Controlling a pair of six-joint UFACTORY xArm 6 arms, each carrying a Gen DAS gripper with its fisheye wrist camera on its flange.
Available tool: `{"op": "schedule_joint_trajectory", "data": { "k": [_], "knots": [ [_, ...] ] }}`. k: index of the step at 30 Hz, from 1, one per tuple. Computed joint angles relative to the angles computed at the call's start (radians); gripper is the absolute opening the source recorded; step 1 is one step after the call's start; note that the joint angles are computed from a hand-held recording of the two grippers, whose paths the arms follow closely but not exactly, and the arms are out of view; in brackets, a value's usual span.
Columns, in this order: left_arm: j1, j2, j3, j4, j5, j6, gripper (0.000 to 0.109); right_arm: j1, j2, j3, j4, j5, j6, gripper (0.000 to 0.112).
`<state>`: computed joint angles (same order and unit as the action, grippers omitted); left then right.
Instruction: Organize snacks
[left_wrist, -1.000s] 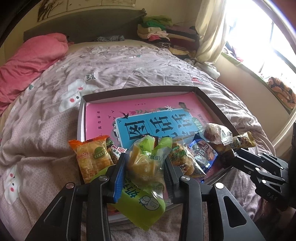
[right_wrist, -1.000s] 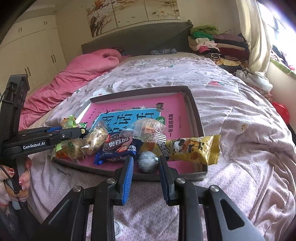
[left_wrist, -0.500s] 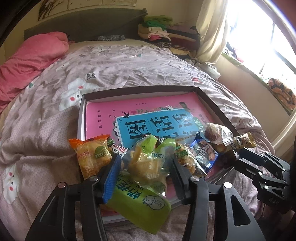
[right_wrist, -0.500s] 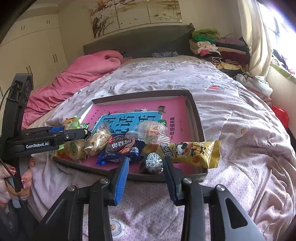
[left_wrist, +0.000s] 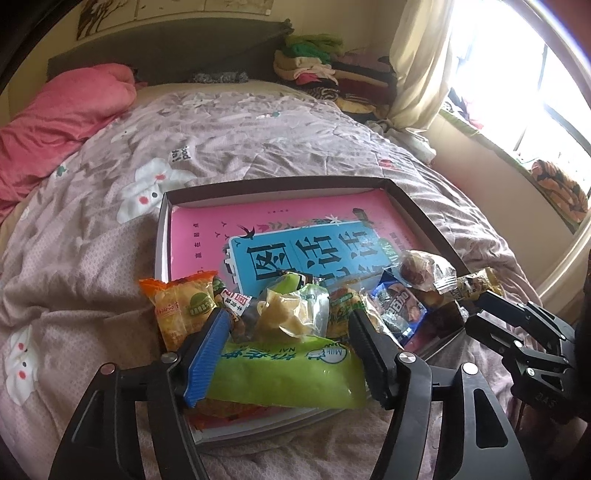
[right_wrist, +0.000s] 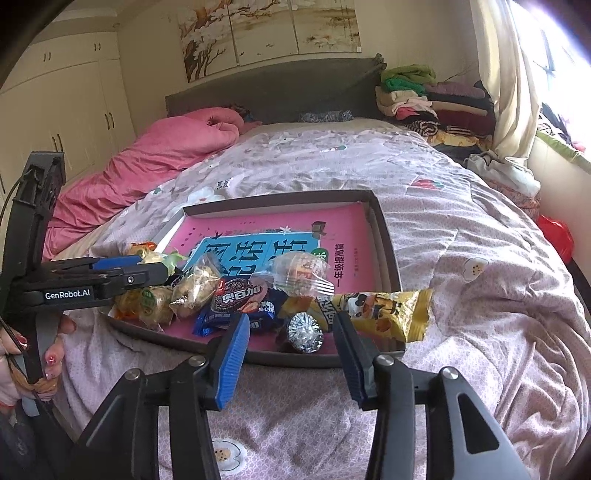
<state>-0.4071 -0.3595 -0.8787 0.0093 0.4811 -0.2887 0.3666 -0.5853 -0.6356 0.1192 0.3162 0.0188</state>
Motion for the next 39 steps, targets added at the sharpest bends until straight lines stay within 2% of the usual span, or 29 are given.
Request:
{"op": "schedule_joint_trajectory", "data": {
  "k": [5, 12, 14, 18, 23, 27, 32, 39],
  "knots": [
    [-0.004, -0.016, 0.004, 0.004, -0.008, 0.003, 0.074, -0.006, -0.008, 0.006, -0.012, -0.01, 0.018, 0.049],
    [-0.008, -0.039, 0.003, 0.003, -0.006, 0.002, 0.076, -0.019, -0.02, 0.01, -0.013, -0.021, 0.032, 0.05],
    [-0.012, -0.048, 0.0, 0.005, 0.005, 0.003, 0.077, -0.023, -0.025, 0.013, -0.015, -0.031, 0.037, 0.054],
    [-0.025, -0.077, 0.001, 0.037, 0.014, -0.021, 0.079, -0.028, -0.049, 0.026, -0.075, -0.042, 0.084, 0.055],
    [-0.04, -0.122, 0.007, 0.088, 0.043, -0.073, 0.08, -0.026, -0.085, 0.042, -0.122, -0.051, 0.123, 0.065],
    [-0.04, -0.159, 0.02, 0.076, 0.066, -0.09, 0.08, -0.025, -0.11, 0.051, -0.132, -0.05, 0.134, 0.07],
    [-0.04, -0.192, 0.039, 0.094, 0.1, -0.138, 0.08, -0.021, -0.137, 0.062, -0.147, -0.054, 0.152, 0.083],
    [-0.049, -0.245, 0.079, 0.152, 0.133, -0.247, 0.08, -0.01, -0.16, 0.061, -0.171, -0.029, 0.185, 0.089]
  ]
}}
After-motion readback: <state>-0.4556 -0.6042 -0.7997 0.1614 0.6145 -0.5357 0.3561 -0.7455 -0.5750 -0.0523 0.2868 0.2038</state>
